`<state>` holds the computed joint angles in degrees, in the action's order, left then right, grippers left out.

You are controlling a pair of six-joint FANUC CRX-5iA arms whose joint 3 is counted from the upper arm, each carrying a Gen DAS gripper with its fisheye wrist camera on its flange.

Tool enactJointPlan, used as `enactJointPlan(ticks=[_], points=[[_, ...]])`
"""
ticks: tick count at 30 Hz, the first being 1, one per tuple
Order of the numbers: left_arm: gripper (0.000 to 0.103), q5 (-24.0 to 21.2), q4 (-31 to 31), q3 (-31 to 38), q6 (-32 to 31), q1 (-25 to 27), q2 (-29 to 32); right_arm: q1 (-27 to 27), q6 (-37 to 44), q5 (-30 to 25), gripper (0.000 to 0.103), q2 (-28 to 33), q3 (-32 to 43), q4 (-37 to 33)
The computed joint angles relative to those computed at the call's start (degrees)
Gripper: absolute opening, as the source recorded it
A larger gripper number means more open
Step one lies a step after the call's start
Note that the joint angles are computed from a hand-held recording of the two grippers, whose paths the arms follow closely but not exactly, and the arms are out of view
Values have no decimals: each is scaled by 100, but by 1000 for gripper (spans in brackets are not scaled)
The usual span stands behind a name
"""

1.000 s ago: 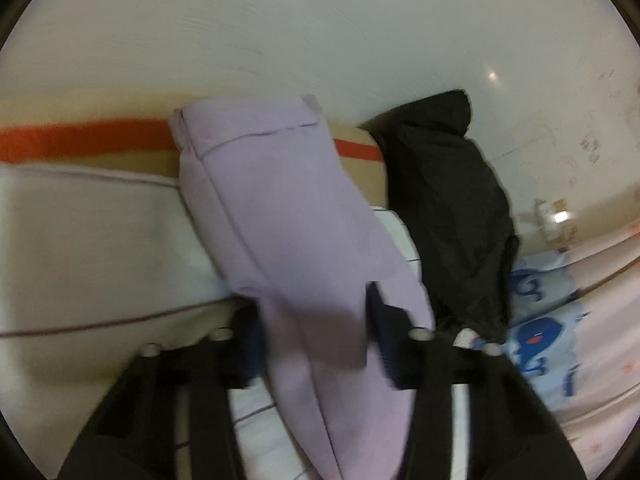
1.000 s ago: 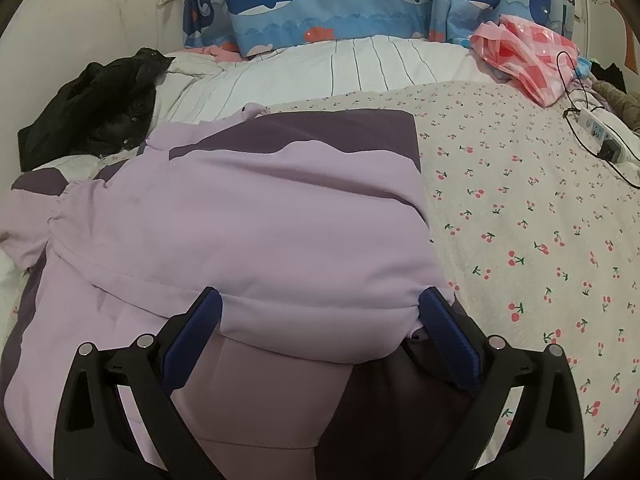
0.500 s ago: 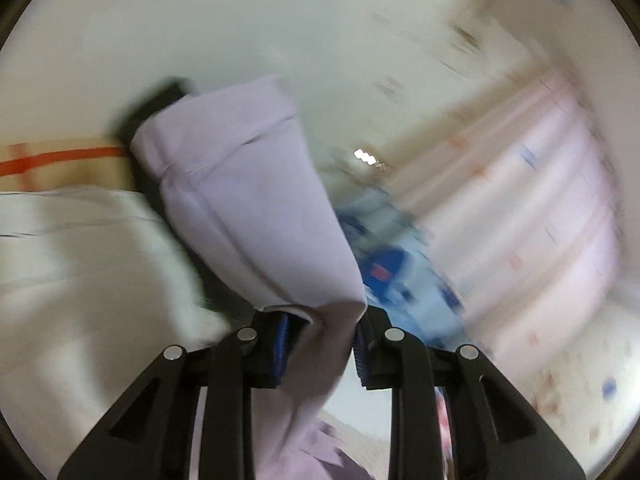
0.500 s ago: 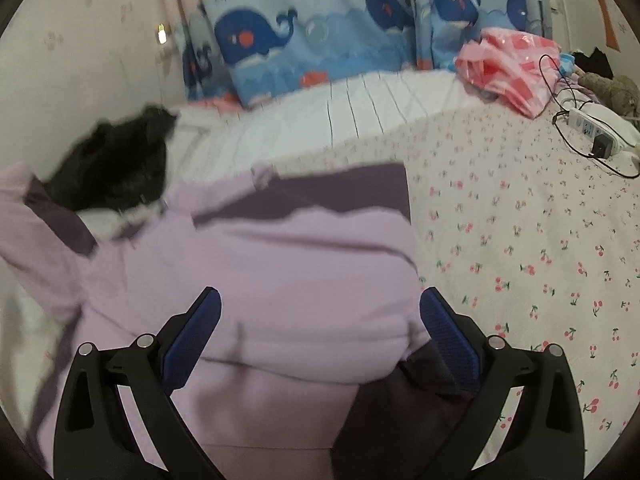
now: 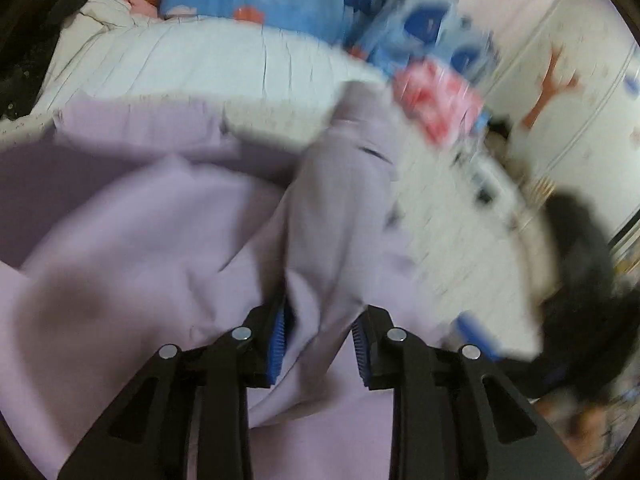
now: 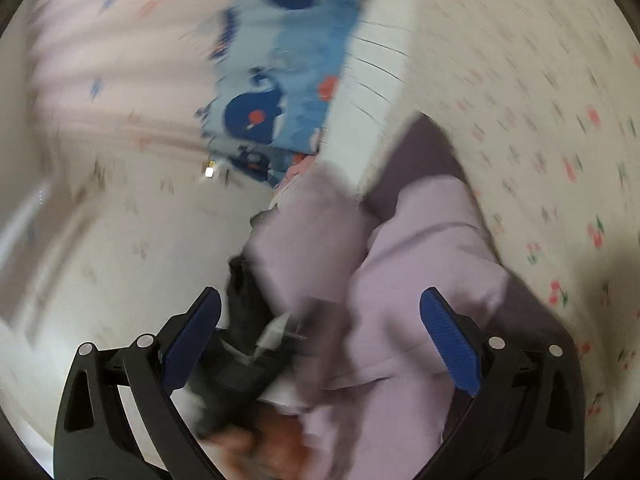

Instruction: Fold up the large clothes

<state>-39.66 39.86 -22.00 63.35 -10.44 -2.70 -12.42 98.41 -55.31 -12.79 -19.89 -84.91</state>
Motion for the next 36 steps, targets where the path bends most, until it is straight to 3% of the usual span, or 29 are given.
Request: enactJointPlan(ticks=[1,2,4,7,10,15,16,17,18,20,23,26,28,30,32,34,36], points=[[39,328,63,-207,-246,-117,-134,-139,-4,-148,96,83,-43,-195],[61,356,396,-374,-689,-167,-222,-210,-1,-228,96,129,-58,-290],[84,129,494,-317,-988,-118,-261,-274,9,-358,96,199,-36,-355],[96,11,-499,-12,-709,-182,-446,-244,114,-400,96,171,7,-324],[96,-162,-811,-91,-857,-58,-856,-37,86,-178,96,98,67,-16],[96,-336,-267,-748,-1153,632,-1776,221,287,162,94,134,112,202],[96,-445,-341,-736,-1057,870,-1836,424,334,356,83,111,214,492],[96,-504,-487,-664,-899,1005,-1835,718,269,526,66,130,390,958],[96,-574,-664,-567,-690,1197,-1835,933,192,625,58,160,516,1295],[96,-559,-602,-516,-466,1612,-1837,1441,-71,964,22,159,720,2112],[96,-324,346,-772,-703,2190,-1920,2023,-183,1776,18,-173,711,2942],[96,230,1240,-1123,-1250,2399,-1963,2378,-306,2489,17,-607,499,3502],[96,587,1422,-1223,-1305,2400,-1808,2653,-1262,2780,17,-609,283,4451],[96,510,1006,-1075,-655,2575,-1340,2671,-2038,2514,17,-245,252,5044],[96,21,105,-694,275,2772,-746,2568,-2205,1973,20,231,400,5108],[96,164,-353,-703,360,2741,-662,2323,-1901,1493,23,505,599,4617],[96,-247,-691,-548,420,2835,-847,2355,-2023,1379,32,396,631,4874]])
